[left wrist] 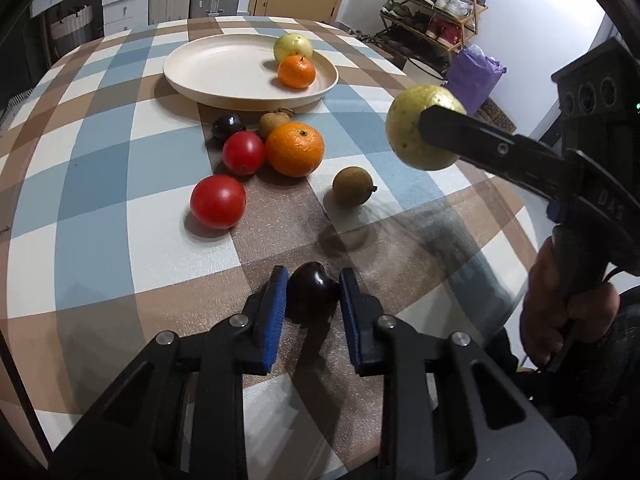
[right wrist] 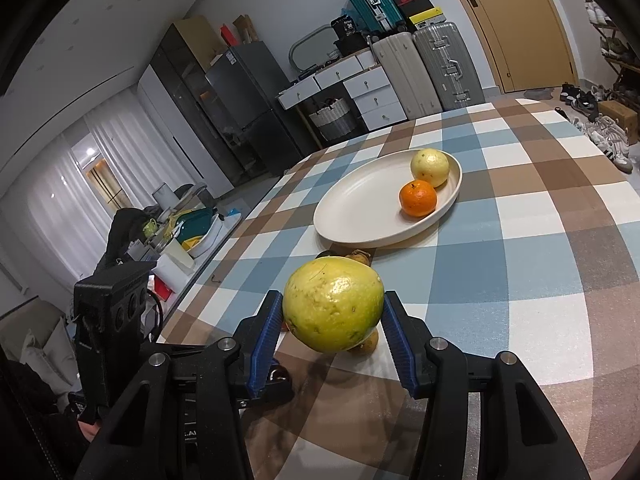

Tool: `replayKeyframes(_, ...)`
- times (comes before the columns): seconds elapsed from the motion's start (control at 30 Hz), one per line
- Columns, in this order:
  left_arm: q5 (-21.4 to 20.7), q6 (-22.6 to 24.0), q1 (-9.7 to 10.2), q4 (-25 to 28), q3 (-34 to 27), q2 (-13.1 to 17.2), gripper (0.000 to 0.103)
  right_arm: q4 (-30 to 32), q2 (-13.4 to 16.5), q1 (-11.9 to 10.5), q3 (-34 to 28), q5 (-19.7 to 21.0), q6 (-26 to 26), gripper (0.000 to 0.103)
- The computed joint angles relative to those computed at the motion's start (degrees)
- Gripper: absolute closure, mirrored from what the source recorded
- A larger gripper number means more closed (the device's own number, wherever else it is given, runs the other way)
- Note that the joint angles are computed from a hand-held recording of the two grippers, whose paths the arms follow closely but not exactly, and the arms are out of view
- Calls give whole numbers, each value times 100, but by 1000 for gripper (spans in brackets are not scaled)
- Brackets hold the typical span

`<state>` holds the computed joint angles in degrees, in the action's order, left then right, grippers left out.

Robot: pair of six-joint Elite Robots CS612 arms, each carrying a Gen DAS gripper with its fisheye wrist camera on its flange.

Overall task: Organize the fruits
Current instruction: 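Grasp the dark plum with the left gripper while the right gripper holds the pomelo, then carry both fruits to the plate while the right gripper releases the pomelo onto it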

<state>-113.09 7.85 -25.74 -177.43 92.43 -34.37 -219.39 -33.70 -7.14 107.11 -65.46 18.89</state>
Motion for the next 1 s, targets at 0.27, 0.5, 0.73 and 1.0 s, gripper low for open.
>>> replayKeyframes(0.27,11,167,-51,-404,139,-105,80,-29,14,-28,0,14,47,52)
replayKeyframes(0.5,-68,-23,-23,-1090,187,-204,80,-63,22,-70,-17,32,125,52)
replayKeyframes(0.73,-245,-340,90,-1435,-56,-211,80,-37,37,-144,-145,137,260,52)
replayKeyframes(1.0,-381,-546,149,-1557,-483,-122,80,32,57,-222,-444,460,337,52)
